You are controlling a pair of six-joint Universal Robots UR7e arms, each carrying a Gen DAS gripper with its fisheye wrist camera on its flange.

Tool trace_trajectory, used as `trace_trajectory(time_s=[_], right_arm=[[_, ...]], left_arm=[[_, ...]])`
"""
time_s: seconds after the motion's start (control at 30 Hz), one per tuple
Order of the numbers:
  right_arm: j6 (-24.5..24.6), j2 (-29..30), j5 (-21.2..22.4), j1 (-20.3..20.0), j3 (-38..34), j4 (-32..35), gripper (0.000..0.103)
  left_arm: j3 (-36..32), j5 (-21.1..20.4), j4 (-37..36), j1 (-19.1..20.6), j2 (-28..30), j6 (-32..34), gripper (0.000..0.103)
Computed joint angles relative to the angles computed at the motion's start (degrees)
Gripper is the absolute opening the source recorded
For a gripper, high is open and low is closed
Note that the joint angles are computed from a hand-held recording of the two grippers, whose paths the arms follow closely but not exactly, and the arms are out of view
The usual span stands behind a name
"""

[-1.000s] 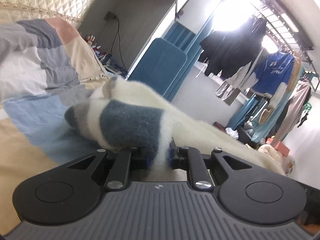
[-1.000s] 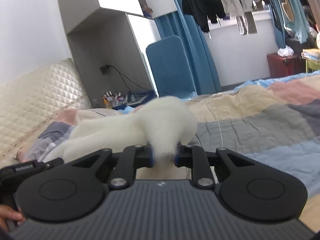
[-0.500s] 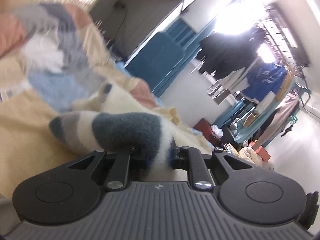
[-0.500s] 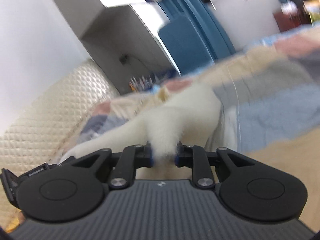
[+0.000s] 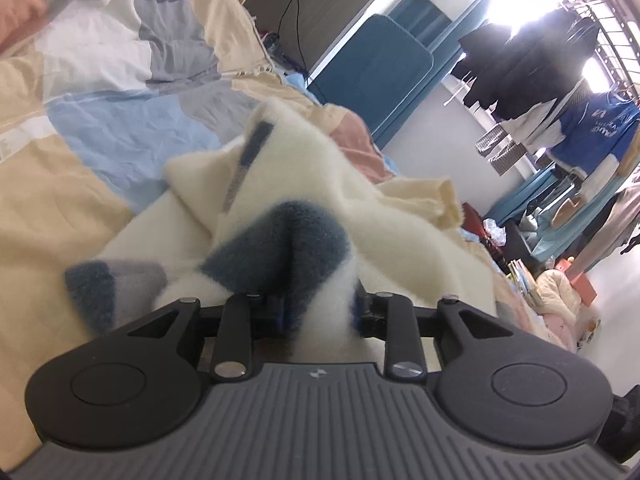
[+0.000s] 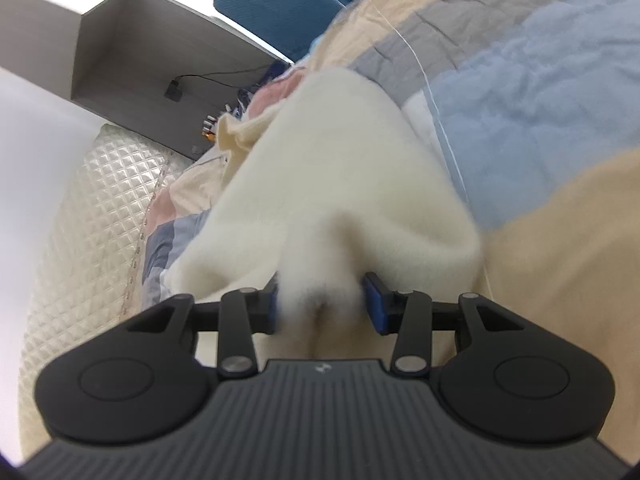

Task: Fold large clothes
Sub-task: 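Lift the fleece with both grippers and shake it loose above the bed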

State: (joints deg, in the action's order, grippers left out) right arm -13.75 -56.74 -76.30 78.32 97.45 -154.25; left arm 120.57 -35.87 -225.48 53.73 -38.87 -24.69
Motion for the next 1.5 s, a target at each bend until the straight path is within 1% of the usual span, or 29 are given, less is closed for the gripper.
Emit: trace_trajectory(time_s=[0.03, 0.1, 0.13, 0.17, 0.2, 0.23, 0.27, 0.4, 0.47, 0.5, 0.57, 0.63, 0.7, 0.73, 0.83, 0.9, 0.97, 1.0, 1.07, 1.13, 1.23, 1.3, 1.33, 1.37, 1.4, 1.43, 1.47, 1.5], right_arm=[[0.03, -0.16, 0.34, -0.19, 0.3, -0.23, 0.045], [0.47, -0.61, 1.42, -0.52, 0.79, 0.14, 0.051], [0.44, -0.82, 1.89, -0.63, 0.99, 0.19, 0.057], [0.41, -1.19, 2.17, -0.59, 1.4, -0.02, 0.065], [0.35, -1.67, 2.43, -0.54, 1.98, -0.35, 0.068], [0.26, -2.03, 2.73, -0.53, 2.19, -0.22, 0.073], [-0.2, -2.83, 2.95, -0.56, 2.93, -0.08, 0.074], [-1.95, -5.35, 2.87, -0.48, 5.98, -1.31, 0.074], [-2.98, -6.35, 2.34, -0.3, 7.09, -1.64, 0.074], [-3.75, -6.94, 2.08, -0.22, 7.63, -1.65, 0.074], [-5.3, -7.93, 1.19, -0.01, 8.64, -2.2, 0.074], [-6.13, -8.66, 0.02, 0.26, 9.57, -3.36, 0.074], [-7.16, -9.45, -1.08, 0.48, 10.51, -4.63, 0.074], [-7.55, -9.7, -1.47, 0.57, 10.82, -5.12, 0.074], [-8.38, -10.67, -2.03, 0.5, 11.75, -6.28, 0.074], [-7.47, -11.08, -2.07, 0.28, 11.98, -6.84, 0.074], [-6.49, -11.15, -2.76, 0.22, 12.2, -8.14, 0.074], [-6.14, -11.11, -3.39, 0.26, 12.26, -9.05, 0.074], [-5.48, -11.06, -4.07, 0.26, 12.38, -10.2, 0.074], [-4.44, -10.86, -4.04, 0.09, 12.05, -10.24, 0.074], [-4.25, -10.71, -4.7, 0.24, 12.2, -11.06, 0.074], [-4.18, -10.55, -5.07, 0.34, 12.22, -11.2, 0.074], [-3.98, -10.45, -5.07, 0.28, 12.11, -10.94, 0.074], [-3.78, -10.42, -5.1, 0.24, 12.06, -10.73, 0.074], [-3.63, -10.31, -5.22, 0.22, 11.98, -10.65, 0.074], [-3.73, -10.22, -5.42, 0.27, 11.98, -10.7, 0.074], [-3.93, -10.07, -5.82, 0.42, 11.93, -10.78, 0.074], [-4.07, -9.95, -6.09, 0.51, 11.91, -10.93, 0.074]], left_arm=[[-0.19, -0.38, 0.26, 0.45, -0.01, -0.12, 0.035], [0.11, -1.1, -0.16, 0.58, -0.29, -0.8, 0.038], [0.36, -1.3, -0.24, 0.51, -0.62, -1.3, 0.04], [0.66, -1.68, -0.72, 0.29, -0.8, -1.73, 0.049], [1.07, -2.16, -1.82, -0.09, -0.91, -1.8, 0.061], [1.3, -1.92, -2.99, -0.6, -0.75, -1.63, 0.066], [1.66, -0.89, -4.4, -1.5, -0.51, -1.47, 0.073], [4.72, 7.8, -9.49, -7.3, 0.05, -2.57, 0.083], [6.85, 13.3, -12.41, -10.98, 0.21, -4.36, 0.084], [7.85, 15.52, -12.29, -12.56, -0.07, -5.75, 0.084], [9.85, 19.67, -9.69, -15.59, -0.83, -9.93, 0.084], [11.63, 21.72, -3.5, -17.9, -1.68, -16.18, 0.084], [12.88, 20.65, 4.86, -19.15, -2.57, -23.63, 0.084], [13.14, 19.51, 5.99, -19.53, -2.26, -25.4, 0.084], [12.07, 12.01, 5.47, -19.22, 0.02, -27.13, 0.084], [10.37, 5.07, 4.45, -17.64, 2.22, -27.22, 0.084], [8.59, -0.45, 6.5, -15.65, 3.53, -27.38, 0.084], [7.65, -2.3, 6.59, -14.82, 4.54, -27.03, 0.084], [6.07, -4.52, 6.26, -13.35, 5.96, -26.2, 0.084], [4.68, -6.46, 3.6, -11.69, 7.2, -25.57, 0.084], [2.68, -6.97, -1.79, -9.76, 9.12, -24.69, 0.084], [1.59, -7.27, -2.1, -8.5, 9.4, -25.12, 0.081], [0.97, -7.43, -2.94, -7.95, 9.83, -24.84, 0.075], [0.27, -7.26, -2.26, -7.73, 10.17, -24.96, 0.059], [-0.25, -6.78, 0.82, -7.64, 9.86, -25.68, 0.042], [-0.58, -6.54, 2.15, -7.46, 9.9, -25.64, 0.035], [-0.62, -5.94, 2.21, -7.77, 9.9, -25.37, 0.021], [-0.38, -5.23, 1.15, -8.2, 9.82, -24.21, 0.015]])
